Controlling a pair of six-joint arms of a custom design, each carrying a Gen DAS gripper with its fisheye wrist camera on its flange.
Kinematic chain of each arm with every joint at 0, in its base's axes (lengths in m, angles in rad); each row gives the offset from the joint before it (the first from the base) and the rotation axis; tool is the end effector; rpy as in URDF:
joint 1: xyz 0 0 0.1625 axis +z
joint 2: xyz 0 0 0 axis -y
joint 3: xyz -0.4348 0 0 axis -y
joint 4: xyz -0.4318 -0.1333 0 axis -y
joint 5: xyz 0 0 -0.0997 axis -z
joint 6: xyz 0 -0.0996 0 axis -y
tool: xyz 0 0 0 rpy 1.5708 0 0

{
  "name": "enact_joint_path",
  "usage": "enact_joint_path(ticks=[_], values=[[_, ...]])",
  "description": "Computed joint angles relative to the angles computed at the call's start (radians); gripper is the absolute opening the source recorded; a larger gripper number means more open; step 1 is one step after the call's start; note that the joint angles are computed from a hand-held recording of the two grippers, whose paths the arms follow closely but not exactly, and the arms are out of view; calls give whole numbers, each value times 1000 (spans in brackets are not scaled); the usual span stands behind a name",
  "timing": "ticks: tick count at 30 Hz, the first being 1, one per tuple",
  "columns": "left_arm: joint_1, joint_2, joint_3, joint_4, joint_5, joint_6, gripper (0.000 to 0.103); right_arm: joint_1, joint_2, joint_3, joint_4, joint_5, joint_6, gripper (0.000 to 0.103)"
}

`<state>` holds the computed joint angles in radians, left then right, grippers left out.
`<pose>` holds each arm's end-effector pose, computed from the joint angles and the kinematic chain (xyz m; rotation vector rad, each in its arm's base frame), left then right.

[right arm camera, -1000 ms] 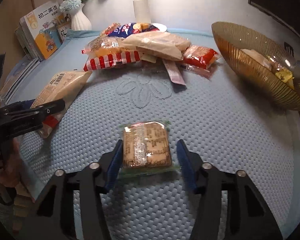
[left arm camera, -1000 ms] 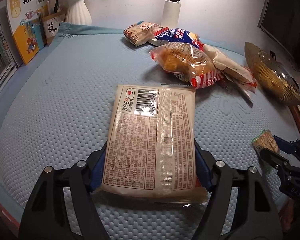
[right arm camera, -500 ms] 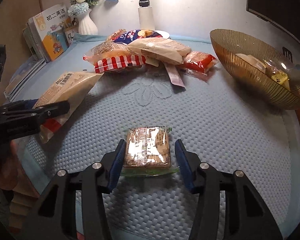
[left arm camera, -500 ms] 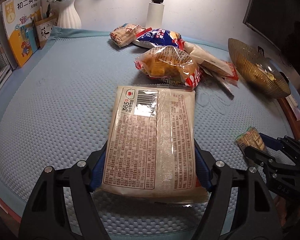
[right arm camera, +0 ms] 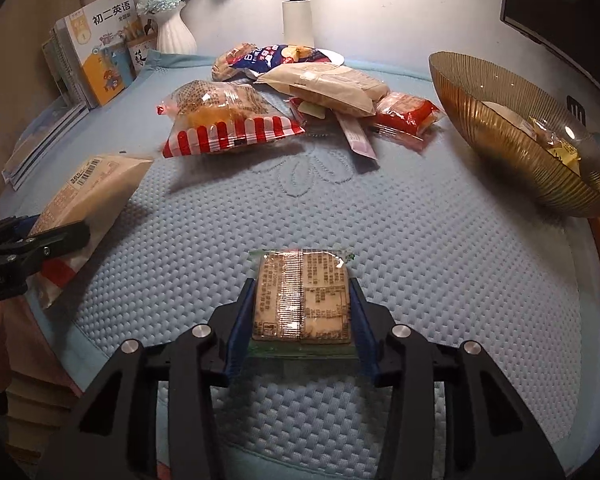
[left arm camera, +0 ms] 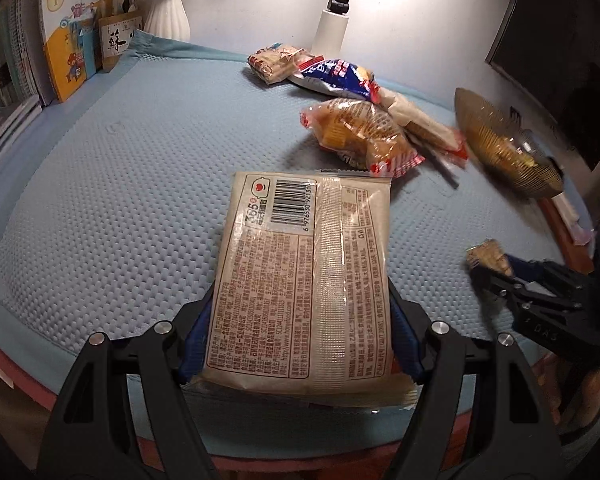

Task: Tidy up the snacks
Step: 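Carry both packets to the amber bowl and open both tools to drop them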

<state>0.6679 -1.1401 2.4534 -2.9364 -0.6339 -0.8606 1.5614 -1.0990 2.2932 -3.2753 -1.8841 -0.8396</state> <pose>-0.1772 -0.4118 0.0863 0.0190 2.4052 -0.9793 0.0980 -0.4906 0.1143 0.9562 -2.4368 0.4515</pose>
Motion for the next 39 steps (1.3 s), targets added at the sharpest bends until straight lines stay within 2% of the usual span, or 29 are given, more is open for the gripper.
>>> enact_joint_path(ticks=[2, 3, 6, 9, 15, 18, 21, 22, 24, 26, 28, 30, 31, 32, 34, 39], values=[[-20, -40, 44, -133, -16, 63, 74, -10, -39, -3, 91, 48, 39, 44], [-35, -62, 55, -137, 5, 69, 74, -13, -53, -3, 115, 66, 48, 44], [-73, -117, 47, -48, 83, 55, 74, -11, -80, 3, 117, 95, 55, 44], [-74, -87, 0, -74, 99, 143, 74, -14, -117, 8, 108, 132, 75, 44], [-12, 98, -210, -201, 19, 439, 74, -2, -183, -16, 18, 126, 66, 44], [17, 208, -364, -201, -27, 569, 74, -8, -212, -57, -1, 125, 77, 44], [23, 329, -527, -185, -25, 713, 74, -17, -208, -144, 14, 106, 121, 44], [30, 364, -580, -190, -48, 759, 74, -23, -204, -179, 37, 107, 157, 44], [51, 417, -673, -173, -113, 788, 74, -34, -185, -258, 94, 98, 243, 44], [69, 478, -769, -158, -131, 809, 74, -34, -151, -324, 114, 68, 295, 44], [89, 536, -851, -188, -150, 856, 75, -36, -122, -380, 141, 66, 320, 44], [106, 574, -907, -195, -147, 873, 82, -38, -99, -412, 146, 69, 317, 47], [114, 583, -926, -182, -146, 864, 82, -35, -84, -430, 142, 52, 314, 54], [122, 578, -926, -167, -160, 847, 82, -35, -76, -441, 145, 40, 316, 56], [131, 556, -896, -178, -176, 830, 82, -48, -85, -443, 171, 57, 322, 56], [120, 452, -739, -256, -123, 789, 82, -71, -113, -407, 193, 76, 333, 56]])
